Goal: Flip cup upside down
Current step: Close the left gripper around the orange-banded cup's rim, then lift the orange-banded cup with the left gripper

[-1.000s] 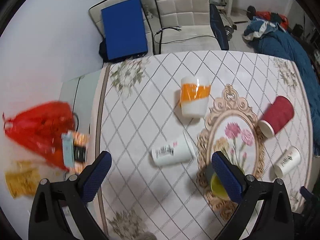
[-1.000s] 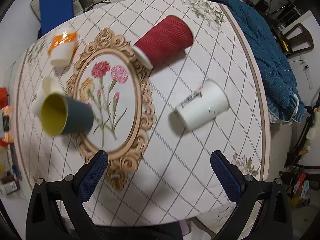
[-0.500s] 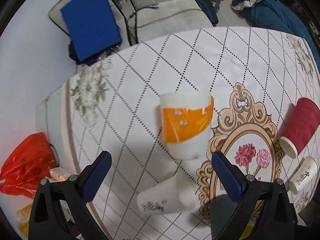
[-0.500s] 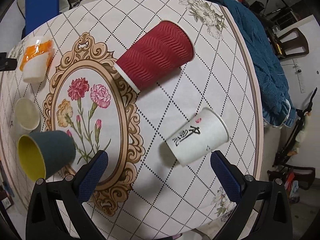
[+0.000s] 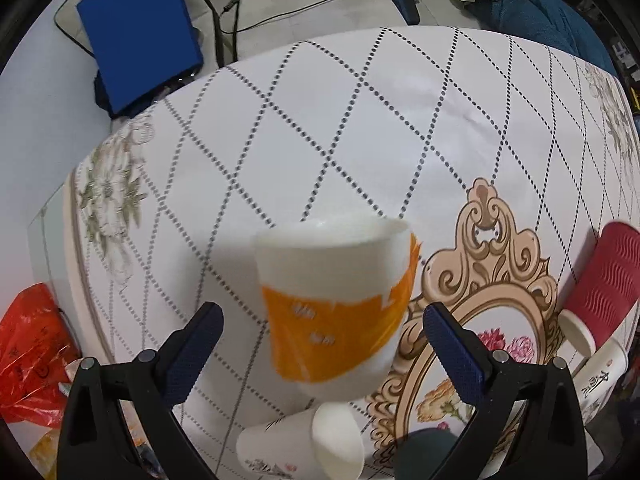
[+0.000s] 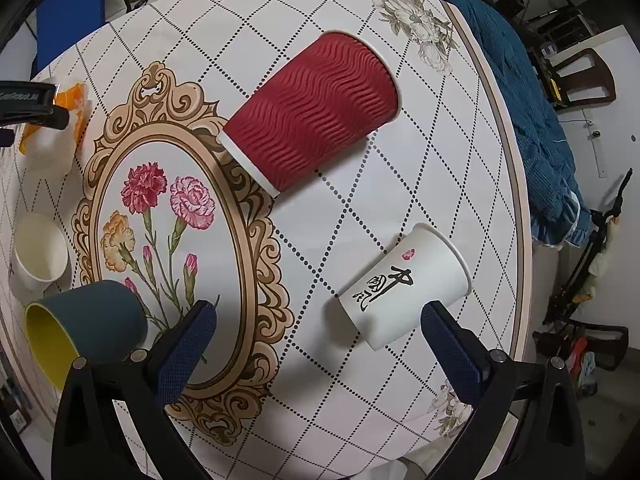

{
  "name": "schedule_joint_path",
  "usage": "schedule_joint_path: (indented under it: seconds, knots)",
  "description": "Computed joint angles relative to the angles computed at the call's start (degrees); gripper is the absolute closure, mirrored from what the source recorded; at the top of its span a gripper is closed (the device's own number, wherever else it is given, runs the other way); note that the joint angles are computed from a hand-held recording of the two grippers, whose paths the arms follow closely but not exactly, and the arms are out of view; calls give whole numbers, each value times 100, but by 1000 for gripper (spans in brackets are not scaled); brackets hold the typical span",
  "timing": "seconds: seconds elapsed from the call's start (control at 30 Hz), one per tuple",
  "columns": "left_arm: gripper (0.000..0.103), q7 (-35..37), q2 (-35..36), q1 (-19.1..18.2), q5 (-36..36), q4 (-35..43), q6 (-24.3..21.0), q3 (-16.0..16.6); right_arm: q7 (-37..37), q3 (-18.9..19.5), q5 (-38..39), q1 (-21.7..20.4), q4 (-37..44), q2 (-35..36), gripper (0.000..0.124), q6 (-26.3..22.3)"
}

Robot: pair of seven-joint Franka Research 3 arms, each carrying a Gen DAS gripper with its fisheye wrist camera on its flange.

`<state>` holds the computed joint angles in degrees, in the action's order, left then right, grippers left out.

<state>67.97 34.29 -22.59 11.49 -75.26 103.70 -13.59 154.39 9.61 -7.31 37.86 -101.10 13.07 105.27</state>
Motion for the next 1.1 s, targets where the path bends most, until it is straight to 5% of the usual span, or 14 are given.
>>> schedule_joint_path:
  seconds: [0.07,0.13,0.17,0.2,0.67,1.1]
  knots:
    - [2,60,123,-25,29,126,-9,0,5,-11,1,-5,40,35,21,-29]
    - [13,137,238,-51,55,243,-34,7,4,-21,23,-15,67,57,21,-35]
    - [29,176,325,-70,66,344,-69,12,3,-26,24,-17,85,67,21,-46]
    - [31,204,367,-83,74,384,-99,19,0,-29,21,-16,106,83,21,-53]
    - [33,58,-429,-32,206,-512,479,-2,79,-39,-33,20,175,34,21,-115]
    - [33,-398,-2462,183,-289,-2187,864,-238,114,173,-83,22,-371,-633,21,198]
